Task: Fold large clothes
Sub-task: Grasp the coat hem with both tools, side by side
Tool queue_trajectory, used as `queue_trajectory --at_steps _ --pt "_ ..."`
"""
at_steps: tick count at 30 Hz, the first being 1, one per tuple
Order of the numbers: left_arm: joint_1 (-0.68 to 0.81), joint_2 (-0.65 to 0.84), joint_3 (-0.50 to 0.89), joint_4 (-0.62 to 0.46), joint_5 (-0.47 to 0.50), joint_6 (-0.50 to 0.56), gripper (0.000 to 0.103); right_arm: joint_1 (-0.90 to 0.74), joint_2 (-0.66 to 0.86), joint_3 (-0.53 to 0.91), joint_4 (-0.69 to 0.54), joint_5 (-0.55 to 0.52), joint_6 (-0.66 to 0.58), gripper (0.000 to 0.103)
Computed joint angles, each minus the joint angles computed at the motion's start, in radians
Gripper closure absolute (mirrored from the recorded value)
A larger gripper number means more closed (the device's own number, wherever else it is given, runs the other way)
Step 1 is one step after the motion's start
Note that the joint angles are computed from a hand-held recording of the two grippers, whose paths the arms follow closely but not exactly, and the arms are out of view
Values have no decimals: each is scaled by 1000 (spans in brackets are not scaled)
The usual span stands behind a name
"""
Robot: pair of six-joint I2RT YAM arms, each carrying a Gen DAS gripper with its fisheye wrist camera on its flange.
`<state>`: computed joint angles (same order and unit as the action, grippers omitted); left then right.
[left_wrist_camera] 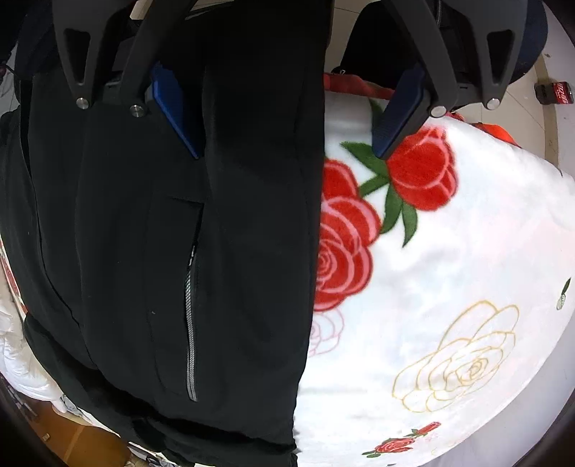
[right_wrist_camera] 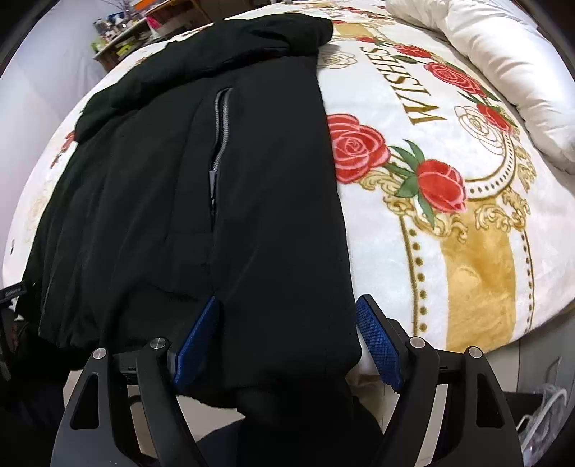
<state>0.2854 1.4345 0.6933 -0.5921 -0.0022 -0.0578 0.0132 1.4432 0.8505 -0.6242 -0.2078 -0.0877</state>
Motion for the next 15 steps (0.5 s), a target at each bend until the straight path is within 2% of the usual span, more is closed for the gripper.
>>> queue_trajectory --at_steps 2,7,10,12,15 --pt "-15 -15 -9 -8 -9 -7 8 26 -7 2 0 30 -3 25" --pt "-48 -53 -8 -43 28 -19 35 51 -16 6 -4 57 -7 37" --pt "-116 -75 -20 -48 -31 -26 36 42 -16 10 -14 43 -16 54" --pt "-119 -78 -22 -55 -28 -34 36 40 -21 13 -21 46 -19 66" --pt "-85 -66 -19 -65 14 -48 36 29 -25 15 -29 31 -30 69"
